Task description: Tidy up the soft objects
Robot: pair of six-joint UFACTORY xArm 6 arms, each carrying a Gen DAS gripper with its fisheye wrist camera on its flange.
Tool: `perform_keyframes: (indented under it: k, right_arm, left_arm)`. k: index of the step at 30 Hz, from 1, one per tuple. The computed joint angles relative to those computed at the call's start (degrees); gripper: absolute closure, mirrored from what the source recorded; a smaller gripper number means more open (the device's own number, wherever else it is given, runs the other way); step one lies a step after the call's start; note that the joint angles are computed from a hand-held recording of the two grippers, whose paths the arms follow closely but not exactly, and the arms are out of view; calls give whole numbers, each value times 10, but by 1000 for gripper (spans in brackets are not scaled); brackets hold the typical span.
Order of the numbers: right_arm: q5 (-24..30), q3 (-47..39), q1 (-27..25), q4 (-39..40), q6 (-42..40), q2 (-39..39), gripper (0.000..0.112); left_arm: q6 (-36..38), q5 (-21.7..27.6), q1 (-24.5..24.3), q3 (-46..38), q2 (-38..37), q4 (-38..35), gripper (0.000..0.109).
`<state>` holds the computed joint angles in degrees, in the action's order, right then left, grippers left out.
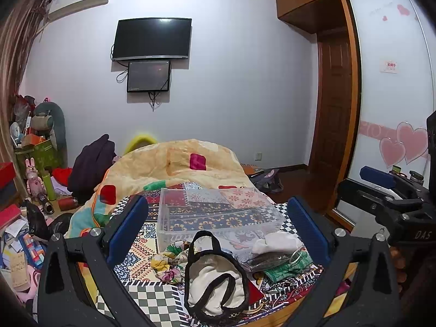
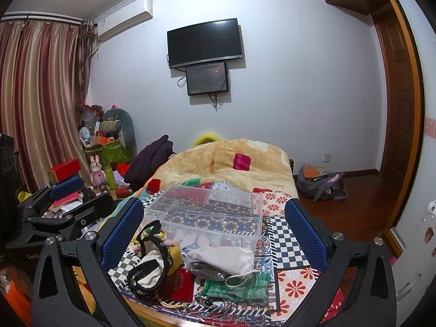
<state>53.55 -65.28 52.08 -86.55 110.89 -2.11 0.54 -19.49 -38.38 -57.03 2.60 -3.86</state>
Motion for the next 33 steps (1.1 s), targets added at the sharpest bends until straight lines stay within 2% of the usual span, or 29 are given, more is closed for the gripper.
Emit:
perform_keyframes:
  k: [24, 33]
  right_arm:
    - [4, -4, 3, -2, -1, 2, 9]
    - [3, -6, 3, -2, -2, 3, 9]
  left_arm:
    - [-59, 10, 13, -4, 0, 57, 6]
    - [-57, 10, 15, -6, -1, 56, 6]
